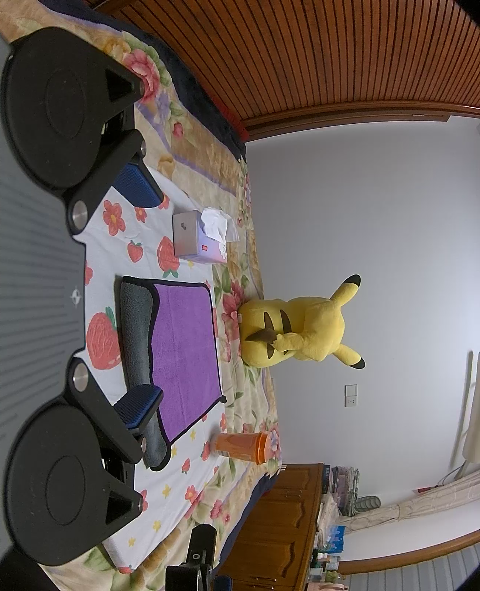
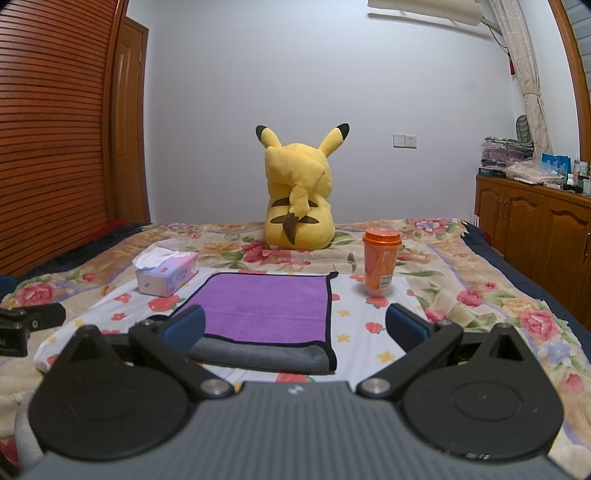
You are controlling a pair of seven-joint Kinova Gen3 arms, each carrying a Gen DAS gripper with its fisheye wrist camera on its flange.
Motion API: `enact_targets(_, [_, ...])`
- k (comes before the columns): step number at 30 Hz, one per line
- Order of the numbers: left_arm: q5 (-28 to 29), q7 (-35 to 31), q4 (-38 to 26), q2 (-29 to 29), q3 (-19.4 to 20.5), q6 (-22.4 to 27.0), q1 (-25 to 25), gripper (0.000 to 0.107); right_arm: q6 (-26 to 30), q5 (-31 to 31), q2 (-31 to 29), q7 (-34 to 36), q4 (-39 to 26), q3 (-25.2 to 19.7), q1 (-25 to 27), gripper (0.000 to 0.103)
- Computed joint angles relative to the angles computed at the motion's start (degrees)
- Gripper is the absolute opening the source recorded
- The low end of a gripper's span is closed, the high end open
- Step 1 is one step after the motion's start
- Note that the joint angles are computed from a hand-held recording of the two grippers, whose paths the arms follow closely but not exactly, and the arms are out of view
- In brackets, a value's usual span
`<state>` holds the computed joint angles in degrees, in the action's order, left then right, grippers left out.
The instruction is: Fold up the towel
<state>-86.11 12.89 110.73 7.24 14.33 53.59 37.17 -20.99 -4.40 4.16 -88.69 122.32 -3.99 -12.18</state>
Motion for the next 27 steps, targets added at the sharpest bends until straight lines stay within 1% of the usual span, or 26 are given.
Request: enact_targets(27, [-0.03,0.0,-0.04,0.14,0.02,0.17,0.07,0.103,0.06,-0.95,-0.07,0.88,-0.06,0.02,-0.36,0.103])
